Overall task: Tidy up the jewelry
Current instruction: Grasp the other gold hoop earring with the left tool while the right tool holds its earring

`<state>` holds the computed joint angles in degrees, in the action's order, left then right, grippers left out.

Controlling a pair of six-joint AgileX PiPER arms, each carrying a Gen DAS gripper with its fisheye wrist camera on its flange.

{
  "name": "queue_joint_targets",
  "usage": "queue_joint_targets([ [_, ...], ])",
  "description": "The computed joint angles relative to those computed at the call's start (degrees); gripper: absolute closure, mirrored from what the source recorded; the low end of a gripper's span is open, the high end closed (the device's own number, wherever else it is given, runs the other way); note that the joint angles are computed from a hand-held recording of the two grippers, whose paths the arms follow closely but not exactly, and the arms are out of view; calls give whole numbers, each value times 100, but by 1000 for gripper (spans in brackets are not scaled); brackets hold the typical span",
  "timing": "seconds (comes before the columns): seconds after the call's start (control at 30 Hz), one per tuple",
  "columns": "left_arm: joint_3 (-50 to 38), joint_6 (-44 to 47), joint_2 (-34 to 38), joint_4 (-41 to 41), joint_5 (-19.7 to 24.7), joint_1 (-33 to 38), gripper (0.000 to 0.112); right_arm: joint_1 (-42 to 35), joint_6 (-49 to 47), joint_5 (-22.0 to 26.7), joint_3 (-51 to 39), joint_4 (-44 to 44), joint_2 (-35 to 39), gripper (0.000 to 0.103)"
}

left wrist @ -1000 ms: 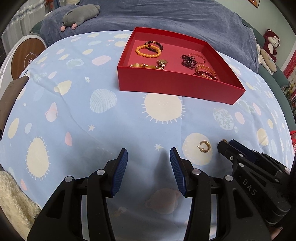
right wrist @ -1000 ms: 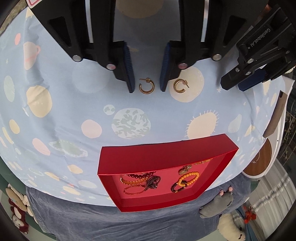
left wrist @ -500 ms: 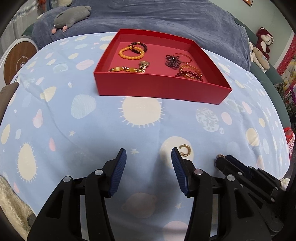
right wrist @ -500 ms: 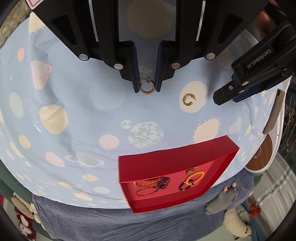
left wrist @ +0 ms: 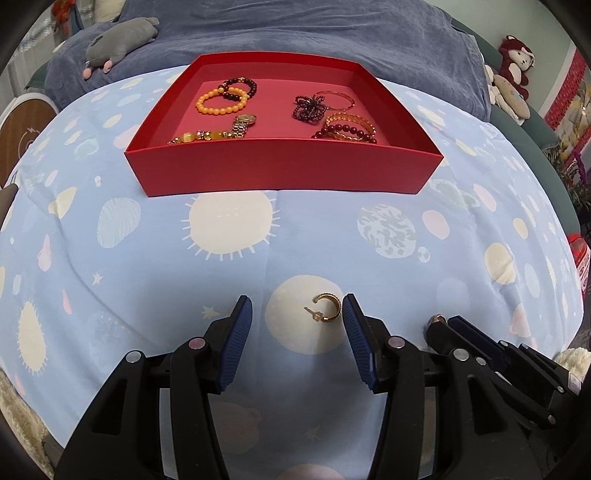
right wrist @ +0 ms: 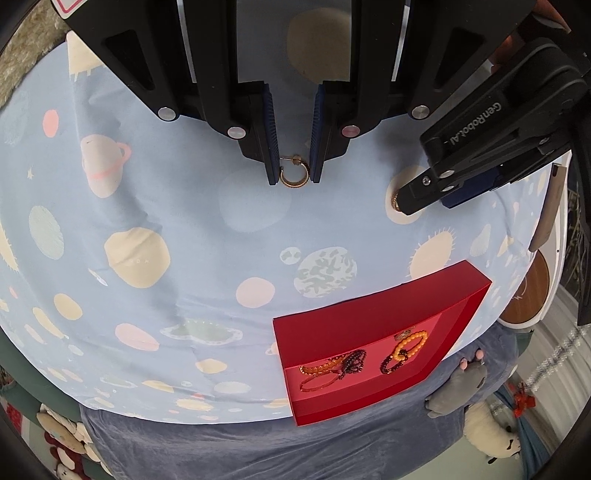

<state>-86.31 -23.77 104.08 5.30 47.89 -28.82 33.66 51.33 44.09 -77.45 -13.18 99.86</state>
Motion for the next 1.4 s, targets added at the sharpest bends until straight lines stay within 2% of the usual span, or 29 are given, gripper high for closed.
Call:
queue_joint_targets([
  [0.2,71,-195,18,310,-107,-107,67,-6,5,-25,24,-6,-9,87],
  [0.3,93,-269,18,437,-134,-142,73,3,33,-49,40,-22,-12,87],
  [0.5,174,-293,-32,453,-185,-91,94,3,37,-65,54,-23,-15,87],
  [0.57,230,-224,-73,369,-218,-24,104,-1,19,-81,62,-12,-17,87],
  [0.67,325,-133,-161,190,-236,102,108,19,36,-67,54,-19,-21,87],
  [0.9,702,-95,-508,37,-360,324,110,109,95,-80,70,-80,-67,87],
  [1.07,589,110,-496,-315,-350,447,109,119,131,-112,79,-107,-75,87],
  [1.1,532,144,-472,-360,-363,445,108,118,139,-115,85,-113,-81,87],
  [1.17,320,178,-335,-383,-284,404,91,109,146,-122,101,-108,-92,87],
  [1.2,225,116,-264,-300,-258,360,88,100,150,-127,112,-104,-98,87],
  [1.4,-260,33,182,-103,-124,191,87,40,136,-175,154,-57,-121,87],
])
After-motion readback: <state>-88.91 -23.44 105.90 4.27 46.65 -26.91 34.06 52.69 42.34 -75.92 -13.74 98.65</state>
